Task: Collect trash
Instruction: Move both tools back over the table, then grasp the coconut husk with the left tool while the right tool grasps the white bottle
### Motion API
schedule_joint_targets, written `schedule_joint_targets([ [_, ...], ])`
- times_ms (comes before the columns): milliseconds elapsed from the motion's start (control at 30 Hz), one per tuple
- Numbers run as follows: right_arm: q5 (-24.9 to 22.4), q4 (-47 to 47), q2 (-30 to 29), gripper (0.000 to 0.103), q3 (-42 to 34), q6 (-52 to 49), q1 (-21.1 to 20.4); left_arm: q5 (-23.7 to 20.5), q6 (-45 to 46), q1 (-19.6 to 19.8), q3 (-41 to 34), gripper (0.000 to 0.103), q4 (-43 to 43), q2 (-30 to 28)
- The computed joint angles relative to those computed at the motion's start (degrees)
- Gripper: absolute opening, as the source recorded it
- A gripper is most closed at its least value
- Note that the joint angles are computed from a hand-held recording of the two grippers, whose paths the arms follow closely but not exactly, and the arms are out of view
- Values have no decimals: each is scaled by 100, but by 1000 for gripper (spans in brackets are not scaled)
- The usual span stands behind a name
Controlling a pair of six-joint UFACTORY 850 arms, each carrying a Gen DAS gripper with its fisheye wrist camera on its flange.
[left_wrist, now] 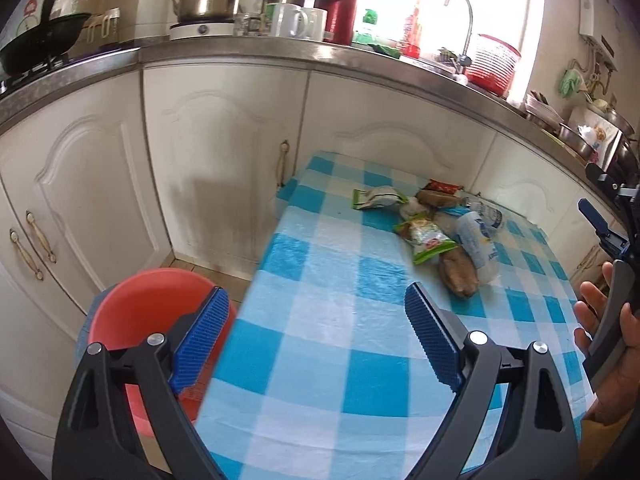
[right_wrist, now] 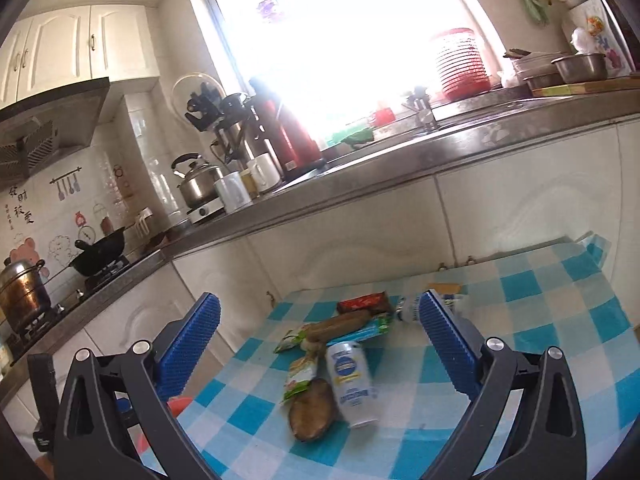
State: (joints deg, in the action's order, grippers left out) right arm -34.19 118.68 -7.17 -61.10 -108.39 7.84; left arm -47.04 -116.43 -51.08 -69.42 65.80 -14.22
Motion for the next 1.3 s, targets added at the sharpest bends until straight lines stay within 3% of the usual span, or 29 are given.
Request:
schedule_joint_targets([
  [200,139,-271,-171,98,-121,258,-279,221,542,24,-622,90,-179,-438],
  [567,-215,-1474,-770,98,-542,1885,-597,838,1645,357,-1977,90,-618,-1350],
  [667,-319,-1974,-934,98,-702,2465,-605,1208,2526,542,-2551,90,-956,-1726],
  [767,-305,-2305,-1029,98,-790,2839,-597,1613,4010,783,-3285,90,-1838,-2217],
  [900,-408,-2571,-1129,98,-872,3197,-623,1490,5873,1053,-4502,90,-3081,-3061],
  [1000,-376,-2883,-1204,98,-966,3542,-615,1155,6686,1209,-5422,90,-3714,-3687],
  [1167,-424,-3018,-1257,98,-1004,3730,-637,544,7789,1436,-6798,64,-4799,-4569],
  [1300,-450,-3020,-1259,98,-996,3759,-657,461,7793,1502,-7060,53,-4854,-4746],
])
